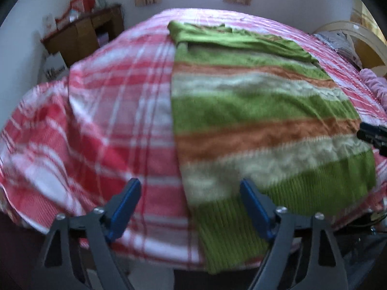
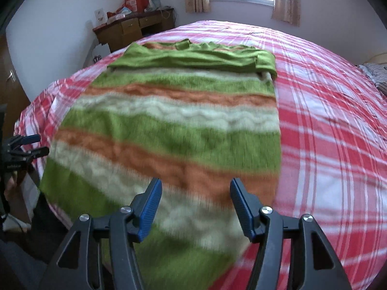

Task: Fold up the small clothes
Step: 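Lower the left gripper to the green ribbed hem and close on it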

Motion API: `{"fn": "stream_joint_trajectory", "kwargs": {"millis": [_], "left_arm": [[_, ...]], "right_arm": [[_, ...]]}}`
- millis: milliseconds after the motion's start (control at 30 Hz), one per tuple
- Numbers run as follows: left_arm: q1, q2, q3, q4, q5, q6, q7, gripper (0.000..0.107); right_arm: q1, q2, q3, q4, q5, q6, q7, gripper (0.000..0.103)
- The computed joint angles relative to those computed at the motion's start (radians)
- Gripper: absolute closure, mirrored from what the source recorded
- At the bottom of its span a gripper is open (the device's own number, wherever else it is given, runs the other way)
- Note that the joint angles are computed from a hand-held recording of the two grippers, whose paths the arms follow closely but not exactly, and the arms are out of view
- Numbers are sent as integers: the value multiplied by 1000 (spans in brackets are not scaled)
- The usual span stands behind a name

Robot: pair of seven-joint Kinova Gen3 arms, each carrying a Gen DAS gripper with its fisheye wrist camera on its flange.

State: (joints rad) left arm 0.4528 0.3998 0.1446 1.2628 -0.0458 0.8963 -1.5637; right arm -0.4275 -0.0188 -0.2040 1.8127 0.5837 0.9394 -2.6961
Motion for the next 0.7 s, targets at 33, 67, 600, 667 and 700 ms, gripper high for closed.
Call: {"fn": "stream_joint_trajectory", "kwargs": {"millis": [33, 67, 600, 667, 700], "left_arm": [[-10, 2, 6, 2, 15, 13, -9, 29], [-17, 6, 10, -1, 28, 24, -12, 31], [-68, 30, 32, 4, 194, 84, -42, 79], [-84, 25, 51, 10, 210, 85, -80, 96], [-82, 22, 47, 10, 208, 84, -81, 96]], "right_arm": [[-10, -6, -12, 11, 8, 12, -25, 43], [-18, -14, -22, 23, 16, 21, -48, 43], [-50, -63, -84, 86, 85, 36, -215, 43], [-53, -69, -90, 89, 90, 45, -227, 43], [-55, -74, -98, 90, 95, 58, -242, 43]]}}
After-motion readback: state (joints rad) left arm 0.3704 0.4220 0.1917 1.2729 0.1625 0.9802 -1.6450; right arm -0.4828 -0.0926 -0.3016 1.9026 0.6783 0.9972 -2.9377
